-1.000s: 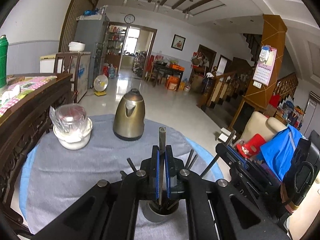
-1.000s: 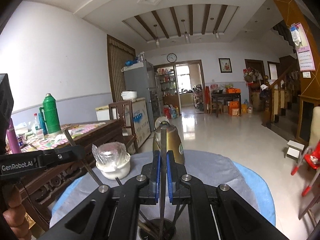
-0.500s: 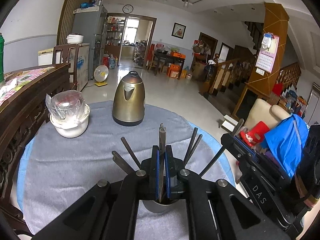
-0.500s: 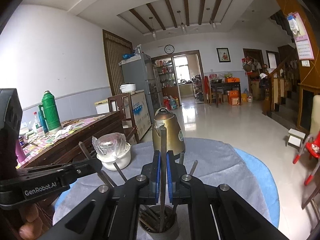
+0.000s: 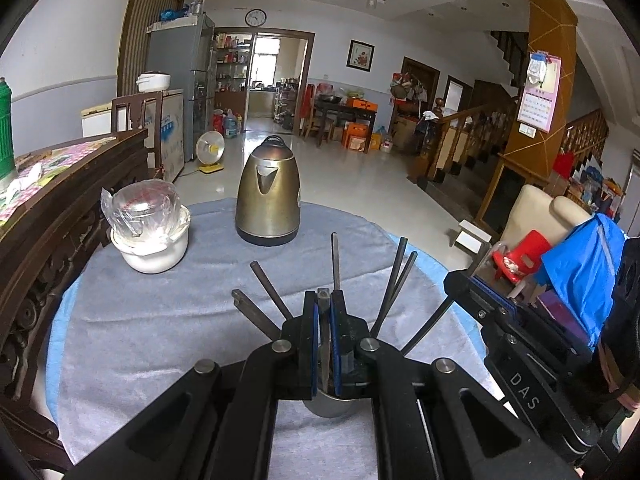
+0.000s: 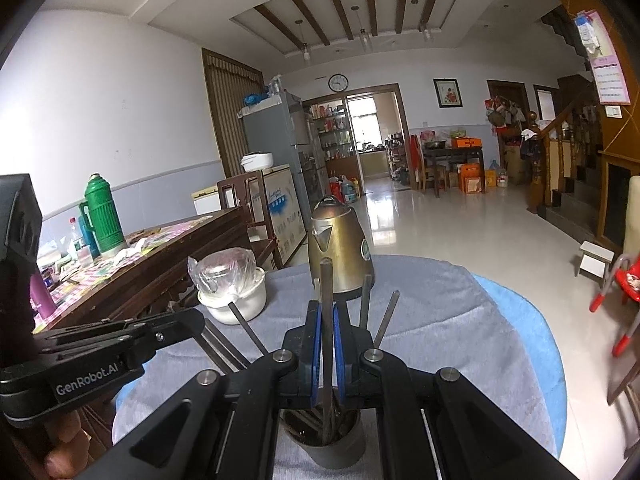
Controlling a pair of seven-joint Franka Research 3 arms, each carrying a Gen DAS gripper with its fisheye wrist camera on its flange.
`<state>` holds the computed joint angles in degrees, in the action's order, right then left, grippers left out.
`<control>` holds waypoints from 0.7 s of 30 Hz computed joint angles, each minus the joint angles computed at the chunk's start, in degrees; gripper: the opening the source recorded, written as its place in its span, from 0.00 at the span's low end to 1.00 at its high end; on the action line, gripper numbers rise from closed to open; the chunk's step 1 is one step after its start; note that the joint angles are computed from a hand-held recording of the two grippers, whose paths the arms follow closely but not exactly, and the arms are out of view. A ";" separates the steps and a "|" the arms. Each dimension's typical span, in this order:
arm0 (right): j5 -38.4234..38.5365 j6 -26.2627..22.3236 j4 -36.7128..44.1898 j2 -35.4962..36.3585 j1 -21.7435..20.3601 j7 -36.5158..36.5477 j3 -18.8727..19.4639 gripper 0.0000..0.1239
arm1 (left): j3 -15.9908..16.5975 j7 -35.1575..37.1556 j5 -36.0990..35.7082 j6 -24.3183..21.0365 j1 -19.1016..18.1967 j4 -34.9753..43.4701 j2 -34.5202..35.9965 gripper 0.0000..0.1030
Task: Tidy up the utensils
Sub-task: 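Open both grippers to release the chopsticks into the cup and withdraw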
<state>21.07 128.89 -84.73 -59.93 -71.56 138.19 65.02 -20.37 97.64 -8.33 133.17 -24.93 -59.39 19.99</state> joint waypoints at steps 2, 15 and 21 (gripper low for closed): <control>0.17 0.03 -0.24 -0.15 0.14 0.17 0.09 0.06 | 0.12 0.04 0.31 0.56 0.01 -0.73 -0.43 0.06; 0.44 -0.25 -1.69 0.70 1.49 1.93 0.37 0.06 | 0.76 -0.83 2.78 0.56 -0.16 -0.82 0.11 0.08; 0.33 0.12 -2.79 1.42 2.60 3.05 0.60 0.07 | 1.02 -1.38 3.80 0.55 -0.40 -0.75 0.42 0.29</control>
<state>21.40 129.01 -87.52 -58.51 -68.96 141.24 65.62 -19.35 96.27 -4.53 133.72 -25.33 -60.14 20.40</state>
